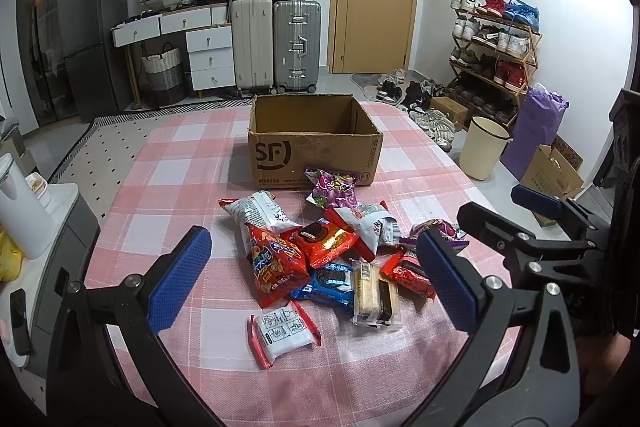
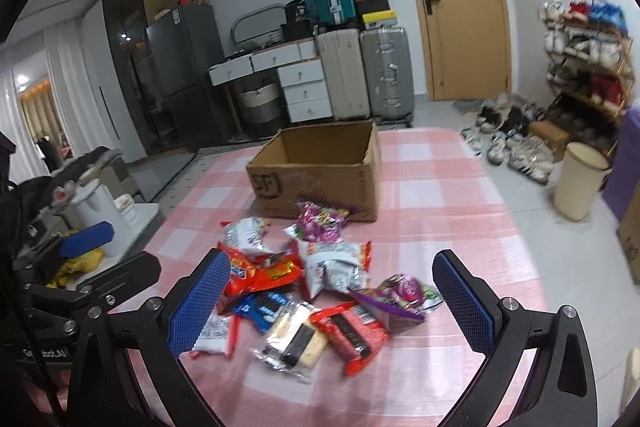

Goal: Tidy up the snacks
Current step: 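Reach the right gripper to the purple-and-white chip bag and grasp it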

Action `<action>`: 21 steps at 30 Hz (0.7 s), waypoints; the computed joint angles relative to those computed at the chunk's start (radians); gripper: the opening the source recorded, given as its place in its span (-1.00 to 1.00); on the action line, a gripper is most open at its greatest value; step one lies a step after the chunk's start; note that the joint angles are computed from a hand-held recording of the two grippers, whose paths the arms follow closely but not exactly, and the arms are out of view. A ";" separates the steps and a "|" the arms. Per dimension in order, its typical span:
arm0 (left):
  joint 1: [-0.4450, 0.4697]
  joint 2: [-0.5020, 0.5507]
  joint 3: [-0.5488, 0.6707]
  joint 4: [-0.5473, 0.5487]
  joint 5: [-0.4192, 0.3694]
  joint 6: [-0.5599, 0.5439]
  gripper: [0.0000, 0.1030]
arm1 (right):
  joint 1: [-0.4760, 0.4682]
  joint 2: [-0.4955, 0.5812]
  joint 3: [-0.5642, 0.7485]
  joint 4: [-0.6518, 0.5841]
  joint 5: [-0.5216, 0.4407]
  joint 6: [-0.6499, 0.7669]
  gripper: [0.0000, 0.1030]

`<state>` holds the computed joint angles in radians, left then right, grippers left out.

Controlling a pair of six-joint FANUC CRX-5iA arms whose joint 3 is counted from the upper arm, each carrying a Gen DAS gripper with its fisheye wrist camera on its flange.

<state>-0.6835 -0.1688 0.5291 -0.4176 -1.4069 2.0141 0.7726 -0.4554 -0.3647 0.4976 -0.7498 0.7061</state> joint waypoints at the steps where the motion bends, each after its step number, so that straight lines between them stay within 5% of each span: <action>1: 0.005 -0.001 -0.005 0.008 0.004 -0.004 0.99 | -0.003 0.003 -0.004 0.001 0.000 -0.002 1.00; 12: 0.110 -0.011 -0.081 0.125 0.090 -0.073 0.99 | -0.088 0.066 0.032 -0.213 0.014 0.192 1.00; 21: 0.210 -0.022 -0.152 0.222 0.153 -0.116 0.99 | -0.155 0.130 0.036 -0.273 0.037 0.229 1.00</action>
<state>-0.4732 -0.1908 0.3775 -0.1954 -1.2540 1.8977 0.6173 -0.3252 -0.3286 0.2246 -0.7129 0.9350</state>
